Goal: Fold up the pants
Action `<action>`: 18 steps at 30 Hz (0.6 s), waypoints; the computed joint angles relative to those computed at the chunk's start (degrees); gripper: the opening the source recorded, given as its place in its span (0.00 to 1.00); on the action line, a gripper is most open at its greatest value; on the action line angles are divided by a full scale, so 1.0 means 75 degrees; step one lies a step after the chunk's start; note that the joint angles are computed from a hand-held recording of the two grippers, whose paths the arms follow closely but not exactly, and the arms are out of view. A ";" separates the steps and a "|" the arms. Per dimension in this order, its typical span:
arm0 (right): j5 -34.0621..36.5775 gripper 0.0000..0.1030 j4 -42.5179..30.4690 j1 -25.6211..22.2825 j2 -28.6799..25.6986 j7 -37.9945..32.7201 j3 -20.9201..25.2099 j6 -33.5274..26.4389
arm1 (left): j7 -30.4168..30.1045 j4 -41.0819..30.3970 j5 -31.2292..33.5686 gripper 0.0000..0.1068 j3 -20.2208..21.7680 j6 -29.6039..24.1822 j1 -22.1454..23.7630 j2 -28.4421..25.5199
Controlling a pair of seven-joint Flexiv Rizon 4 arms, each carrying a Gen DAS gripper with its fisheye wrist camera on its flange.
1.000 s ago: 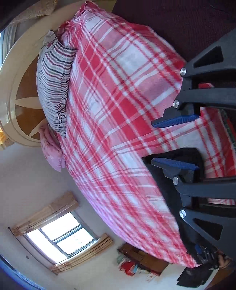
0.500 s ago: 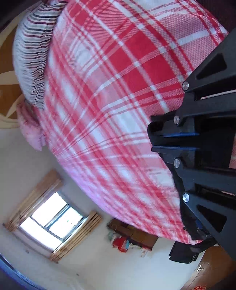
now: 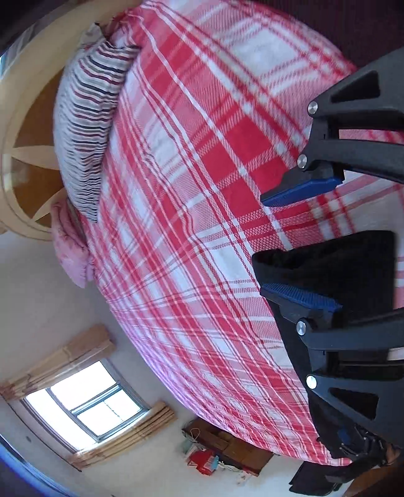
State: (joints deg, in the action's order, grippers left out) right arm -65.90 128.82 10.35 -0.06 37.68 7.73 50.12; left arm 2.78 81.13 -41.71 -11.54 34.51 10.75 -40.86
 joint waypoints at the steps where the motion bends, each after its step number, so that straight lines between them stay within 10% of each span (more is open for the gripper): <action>1: 0.0009 0.52 0.0003 0.0077 0.0091 -0.0040 0.0094 -0.0215 | 0.0204 0.0122 -0.0097 0.71 -0.0092 -0.0094 0.0076 0.0103; 5: 0.0011 0.52 0.0023 0.0303 0.0246 -0.0004 0.0296 -0.0458 | 0.0592 0.0278 -0.0082 0.71 -0.0066 -0.0490 0.0081 0.0235; 9: -0.2380 0.52 0.0130 -0.0135 -0.0058 0.1647 -0.0197 0.1779 | 0.0477 0.0155 0.0266 0.71 0.0157 -0.0644 -0.0125 0.0116; 15: 0.0163 0.51 -0.0681 0.0530 -0.1032 -0.1149 0.0174 0.0606 | -0.0089 -0.0372 0.0789 0.73 0.0286 -0.1317 -0.0113 -0.0165; 18: -0.0329 0.51 -0.0832 0.0739 -0.1067 -0.1233 -0.0109 0.1175 | -0.0129 -0.0301 0.0551 0.73 0.0204 -0.1239 -0.0042 -0.0116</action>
